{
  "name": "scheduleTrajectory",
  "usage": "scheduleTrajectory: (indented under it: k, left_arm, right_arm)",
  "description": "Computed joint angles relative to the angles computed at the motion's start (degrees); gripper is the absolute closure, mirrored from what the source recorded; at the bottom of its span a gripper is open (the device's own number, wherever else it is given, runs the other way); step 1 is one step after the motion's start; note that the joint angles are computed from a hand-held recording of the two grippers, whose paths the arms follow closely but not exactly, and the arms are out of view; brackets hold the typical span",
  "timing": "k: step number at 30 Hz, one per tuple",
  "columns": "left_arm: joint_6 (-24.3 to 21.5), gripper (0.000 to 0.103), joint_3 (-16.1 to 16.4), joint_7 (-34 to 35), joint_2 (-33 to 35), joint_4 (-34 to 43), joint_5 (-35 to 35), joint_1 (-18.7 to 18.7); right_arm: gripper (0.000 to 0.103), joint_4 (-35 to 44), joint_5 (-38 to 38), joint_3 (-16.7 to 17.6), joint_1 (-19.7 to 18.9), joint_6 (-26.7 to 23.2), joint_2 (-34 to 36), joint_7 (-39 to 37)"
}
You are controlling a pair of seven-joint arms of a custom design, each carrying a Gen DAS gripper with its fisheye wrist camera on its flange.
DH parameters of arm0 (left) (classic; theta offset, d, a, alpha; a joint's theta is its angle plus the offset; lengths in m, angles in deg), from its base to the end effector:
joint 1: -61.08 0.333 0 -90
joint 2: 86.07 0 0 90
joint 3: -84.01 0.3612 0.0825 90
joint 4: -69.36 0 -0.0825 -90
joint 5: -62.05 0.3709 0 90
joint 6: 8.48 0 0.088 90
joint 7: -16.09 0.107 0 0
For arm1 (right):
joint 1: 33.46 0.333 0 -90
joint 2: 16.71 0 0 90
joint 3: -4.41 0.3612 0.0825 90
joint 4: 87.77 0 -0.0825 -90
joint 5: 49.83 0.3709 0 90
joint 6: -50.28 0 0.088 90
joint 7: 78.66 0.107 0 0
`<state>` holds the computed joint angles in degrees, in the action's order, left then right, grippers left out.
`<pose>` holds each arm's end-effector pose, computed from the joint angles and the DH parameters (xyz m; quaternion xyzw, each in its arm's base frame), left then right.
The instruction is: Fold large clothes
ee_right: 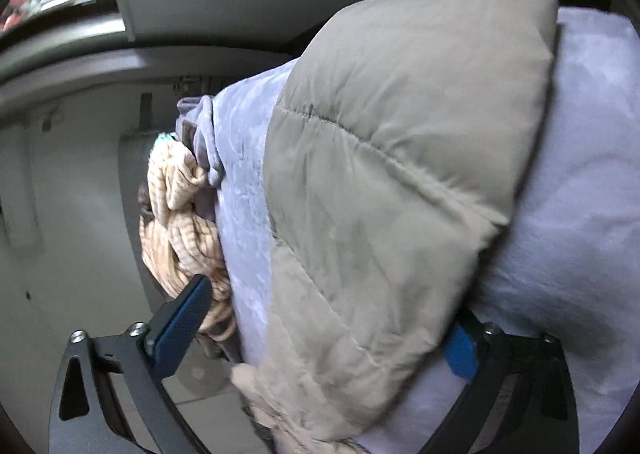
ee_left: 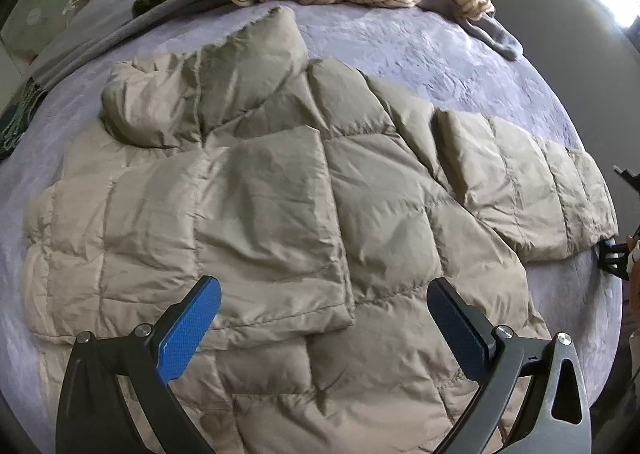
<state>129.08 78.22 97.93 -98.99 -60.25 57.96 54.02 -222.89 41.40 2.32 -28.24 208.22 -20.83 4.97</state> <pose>0.4756 -0.1126 0.5414 -0.6814 0.7090 -0.1586 0.0882 0.4911 -0.0148 0.4306 -0.1429 0.8832 0.1680 0.4139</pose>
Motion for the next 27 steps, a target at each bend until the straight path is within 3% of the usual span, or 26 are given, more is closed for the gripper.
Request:
scheduleTrajectory:
  k: [2,4,5,10,18,23,27]
  left_arm:
    - [0.12,0.000,0.34,-0.16,-0.54,-0.24,0.07,0.38]
    - [0.29,0.000,0.68,-0.67,-1.05,-0.55,0.35,0.93]
    - [0.33,0.000,0.80,-1.03,-1.23,-0.68,0.59,1.22]
    - [0.95,0.000,1.92,-2.02,-2.39,-2.07,1.60,2.81]
    - [2.40,0.000,4.19,0.79,-4.30,-4.52,2.48,4.91]
    - [3.60,0.000,6.47,3.40,-5.19,-5.96,1.66,6.95]
    - [4.12,0.000,8.55,6.17,-5.74,-6.81,1.54,9.26]
  right_arm:
    - [0.061,0.61,1.43,-0.40,-0.25,-2.35,0.84,-0.07]
    - [0.088,1.15,1.22,-0.29,-0.33,-3.42,1.53,0.47]
    - [0.091,1.17,0.13,-0.06,-0.24,-2.98,1.42,1.11]
    - [0.094,4.41,-4.28,1.06,1.05,-1.57,0.99,-1.94]
    - [0.093,15.35,-29.19,5.17,6.82,-1.93,3.54,1.57]
    - [0.093,23.74,-47.03,9.00,12.88,-2.35,8.39,5.24]
    - [0.093,29.13,-56.34,11.26,17.78,-3.81,13.40,8.48]
